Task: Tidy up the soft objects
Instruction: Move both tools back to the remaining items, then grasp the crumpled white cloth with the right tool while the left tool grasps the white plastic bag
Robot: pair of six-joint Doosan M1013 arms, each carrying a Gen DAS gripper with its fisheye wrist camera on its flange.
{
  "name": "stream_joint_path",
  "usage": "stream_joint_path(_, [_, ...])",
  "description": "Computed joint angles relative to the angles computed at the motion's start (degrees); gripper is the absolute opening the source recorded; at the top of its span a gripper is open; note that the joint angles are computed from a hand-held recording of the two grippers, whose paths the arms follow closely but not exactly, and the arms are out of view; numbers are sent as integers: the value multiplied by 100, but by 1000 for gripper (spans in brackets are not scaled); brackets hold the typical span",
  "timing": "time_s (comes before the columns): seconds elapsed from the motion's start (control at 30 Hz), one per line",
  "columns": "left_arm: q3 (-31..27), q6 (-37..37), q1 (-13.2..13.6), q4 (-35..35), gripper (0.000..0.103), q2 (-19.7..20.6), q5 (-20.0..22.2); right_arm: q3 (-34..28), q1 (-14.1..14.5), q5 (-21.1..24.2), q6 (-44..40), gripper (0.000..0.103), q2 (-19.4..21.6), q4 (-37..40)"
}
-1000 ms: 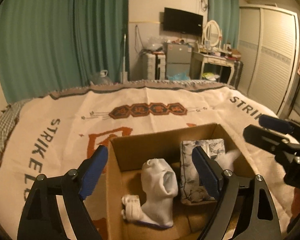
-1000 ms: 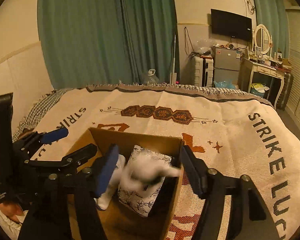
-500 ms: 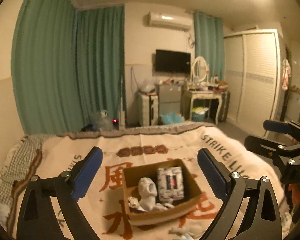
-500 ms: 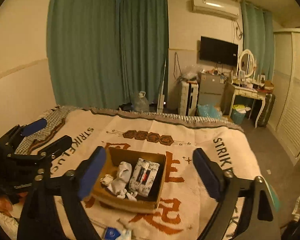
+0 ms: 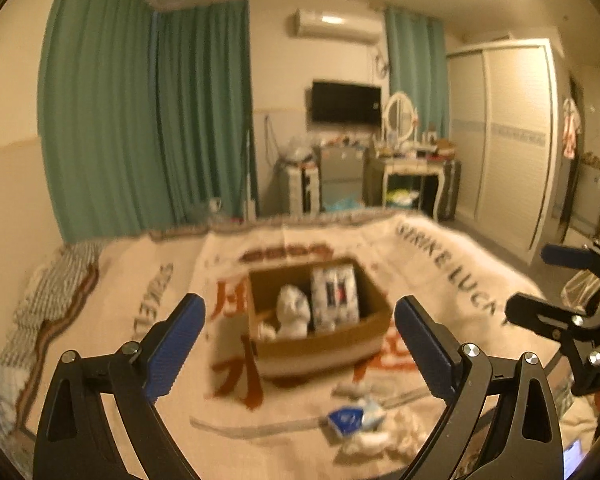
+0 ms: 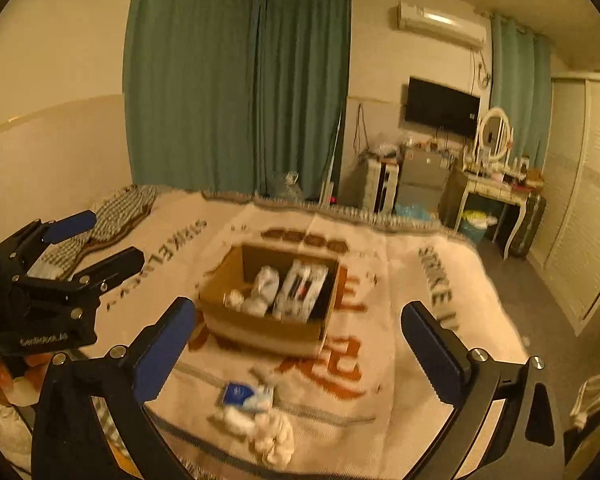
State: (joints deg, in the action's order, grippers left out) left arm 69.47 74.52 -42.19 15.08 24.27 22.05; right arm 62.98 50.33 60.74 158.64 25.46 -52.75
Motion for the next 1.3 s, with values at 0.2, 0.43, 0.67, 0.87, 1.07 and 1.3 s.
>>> stream_joint_path(0.2, [131,-445,-61,159,97,244,374,548,-153,-448,251,103,103,628])
stream_joint_path(0.43, [229,-670,-109,279,97,553,753,913,-378,-816,-93,84,440,1925])
stream_joint_path(0.67, [260,-686,-119,178,97,649,933,805,-494,-770,-669,72,718,2660])
stream_joint_path(0.87, [238,-560,-149,112,97,649,987,688,-492,-679,-1107,27,819,2999])
stream_joint_path(1.07, [265,-228,-181,-195,97,635,1019,743,-396,-424,-506,21,667,2265])
stream_joint_path(1.3, [141,962,-238,-1431,96,766,1384,992,-412,-381,203,20,432,1738])
